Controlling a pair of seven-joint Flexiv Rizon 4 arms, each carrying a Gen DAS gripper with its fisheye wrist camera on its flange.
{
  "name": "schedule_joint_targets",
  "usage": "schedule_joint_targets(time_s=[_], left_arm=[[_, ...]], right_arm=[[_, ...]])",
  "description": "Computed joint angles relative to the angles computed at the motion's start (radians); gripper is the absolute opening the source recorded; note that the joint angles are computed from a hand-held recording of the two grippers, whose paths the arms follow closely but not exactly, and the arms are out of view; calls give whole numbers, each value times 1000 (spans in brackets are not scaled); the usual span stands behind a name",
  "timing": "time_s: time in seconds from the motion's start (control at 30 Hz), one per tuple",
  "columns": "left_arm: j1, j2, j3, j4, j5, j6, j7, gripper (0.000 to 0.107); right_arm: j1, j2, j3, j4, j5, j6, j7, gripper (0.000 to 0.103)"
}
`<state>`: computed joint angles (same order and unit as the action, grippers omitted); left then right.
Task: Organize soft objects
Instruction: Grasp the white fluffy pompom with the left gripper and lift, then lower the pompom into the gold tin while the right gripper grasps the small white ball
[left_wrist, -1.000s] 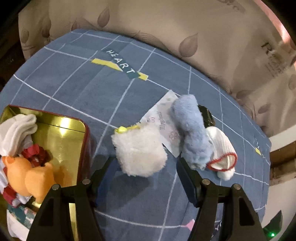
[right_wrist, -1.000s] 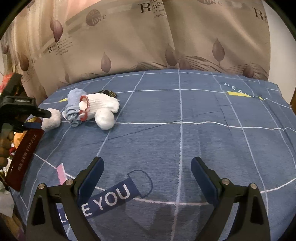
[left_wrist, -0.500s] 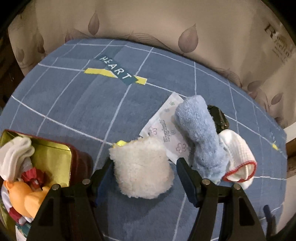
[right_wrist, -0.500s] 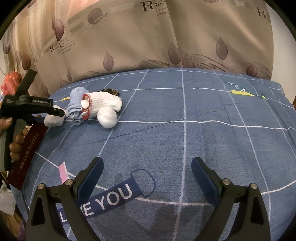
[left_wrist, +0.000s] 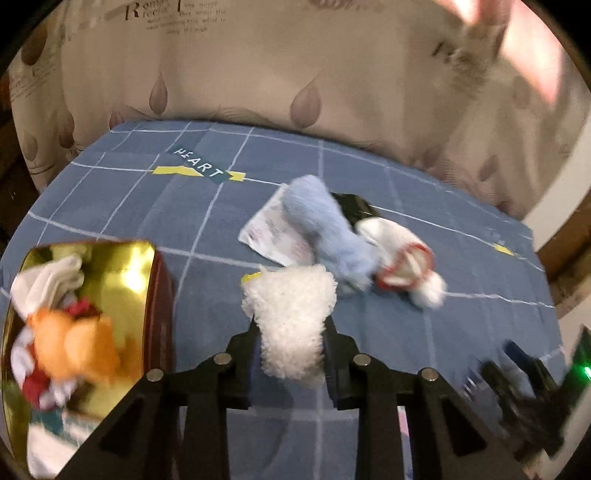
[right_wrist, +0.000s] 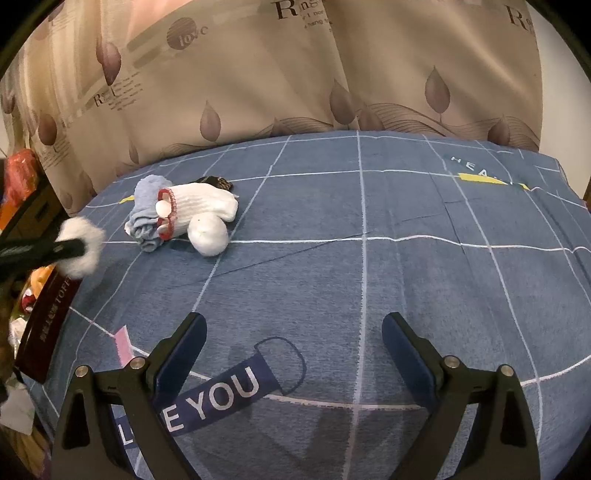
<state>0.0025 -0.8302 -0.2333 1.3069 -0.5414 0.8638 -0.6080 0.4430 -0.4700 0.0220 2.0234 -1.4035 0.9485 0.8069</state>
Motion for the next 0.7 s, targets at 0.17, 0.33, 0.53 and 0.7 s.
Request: schedule_joint_targets(time_s=[0.17,0.33,0.53,0.7], left_arm=[[87,136,-48,215,-114,4,123,28],[113,194,-11,286,-177,-65,166,28],[122,220,26,299,-212,-126,200,28],[130,213,44,276,-231,-165,194,29]], right_arm=[[1,0,2,1,9,-1,0,95],[-17,-3,-7,-8,-84,63,6,95],[15,-76,-5,-143,28,22,-328,95],[0,-167,-33,-263,196,72,-583,84]])
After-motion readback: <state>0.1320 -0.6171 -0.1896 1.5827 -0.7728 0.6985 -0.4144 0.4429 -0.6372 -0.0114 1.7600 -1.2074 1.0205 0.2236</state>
